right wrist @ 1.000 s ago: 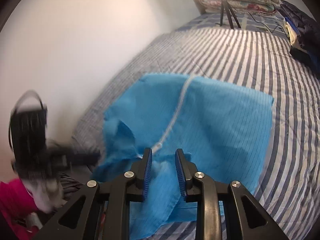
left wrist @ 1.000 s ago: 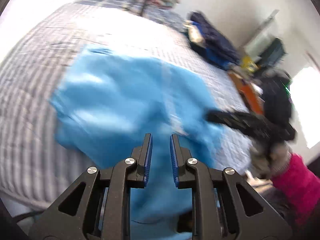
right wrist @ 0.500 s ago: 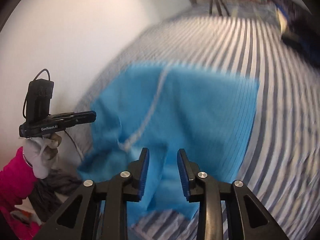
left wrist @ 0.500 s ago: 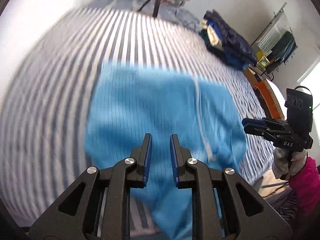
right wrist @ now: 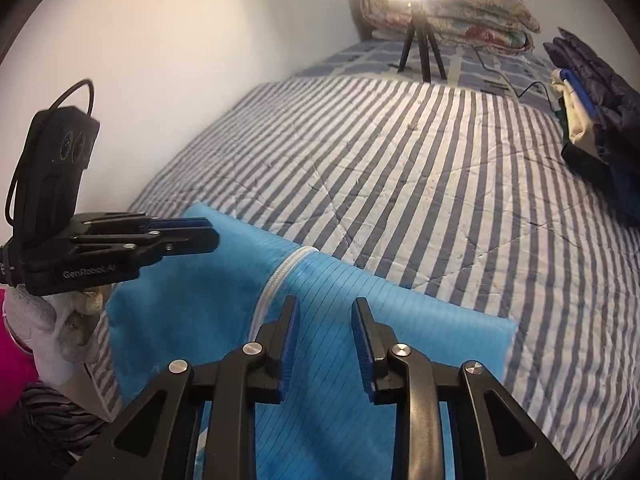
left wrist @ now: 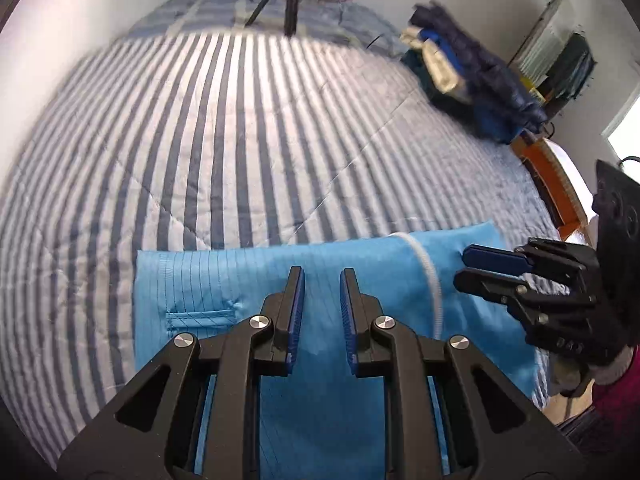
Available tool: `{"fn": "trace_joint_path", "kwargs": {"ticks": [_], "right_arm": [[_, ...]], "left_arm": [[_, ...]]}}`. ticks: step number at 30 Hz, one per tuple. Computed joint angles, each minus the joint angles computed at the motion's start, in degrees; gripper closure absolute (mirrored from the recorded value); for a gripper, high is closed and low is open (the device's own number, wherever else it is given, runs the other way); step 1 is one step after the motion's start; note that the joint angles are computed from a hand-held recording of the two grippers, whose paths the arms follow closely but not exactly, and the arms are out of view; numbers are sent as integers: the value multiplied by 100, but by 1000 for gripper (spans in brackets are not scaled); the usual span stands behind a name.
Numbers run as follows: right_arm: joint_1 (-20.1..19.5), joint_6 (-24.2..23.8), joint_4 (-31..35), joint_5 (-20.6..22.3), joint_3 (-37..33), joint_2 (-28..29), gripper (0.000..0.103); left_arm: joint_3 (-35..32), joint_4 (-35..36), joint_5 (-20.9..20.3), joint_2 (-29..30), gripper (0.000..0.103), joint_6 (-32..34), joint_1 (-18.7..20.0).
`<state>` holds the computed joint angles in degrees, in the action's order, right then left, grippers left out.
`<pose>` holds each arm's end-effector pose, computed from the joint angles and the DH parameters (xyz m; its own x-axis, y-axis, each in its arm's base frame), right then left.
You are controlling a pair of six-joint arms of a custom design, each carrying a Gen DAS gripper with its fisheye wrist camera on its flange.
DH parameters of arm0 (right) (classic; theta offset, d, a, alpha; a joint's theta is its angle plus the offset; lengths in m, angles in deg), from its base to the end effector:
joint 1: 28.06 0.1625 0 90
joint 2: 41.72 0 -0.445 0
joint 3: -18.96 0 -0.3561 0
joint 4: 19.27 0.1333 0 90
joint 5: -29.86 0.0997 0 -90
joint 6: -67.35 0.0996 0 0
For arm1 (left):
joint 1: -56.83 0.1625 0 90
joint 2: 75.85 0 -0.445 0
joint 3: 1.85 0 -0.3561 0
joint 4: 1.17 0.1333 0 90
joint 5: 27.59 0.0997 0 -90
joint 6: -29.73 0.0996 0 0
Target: Fold large clothes
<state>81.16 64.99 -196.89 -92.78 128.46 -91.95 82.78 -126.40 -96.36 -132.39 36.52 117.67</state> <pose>0.2708 -0.5349 0.1720 -0.8668 -0.0696 0.4938 -0.3257 0.8288 -0.4549 -0.1785 -0.6676 0.2863 -0.7729 0.5144 -0.3715 0.5789 0.8114 -0.0809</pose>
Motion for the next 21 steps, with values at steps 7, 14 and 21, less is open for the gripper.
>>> {"fn": "trace_joint_path", "kwargs": {"ticks": [7, 14, 21], "right_arm": [[-46, 19, 533, -360, -39, 155, 77], [-256, 530, -25, 267, 800, -602, 77], [-275, 793, -218, 308, 1574, -873, 77]], "left_arm": [[178, -175, 198, 74, 87, 382, 124], [617, -255, 193, -611, 87, 557, -3], [1006, -21, 344, -1011, 87, 604, 308]]}}
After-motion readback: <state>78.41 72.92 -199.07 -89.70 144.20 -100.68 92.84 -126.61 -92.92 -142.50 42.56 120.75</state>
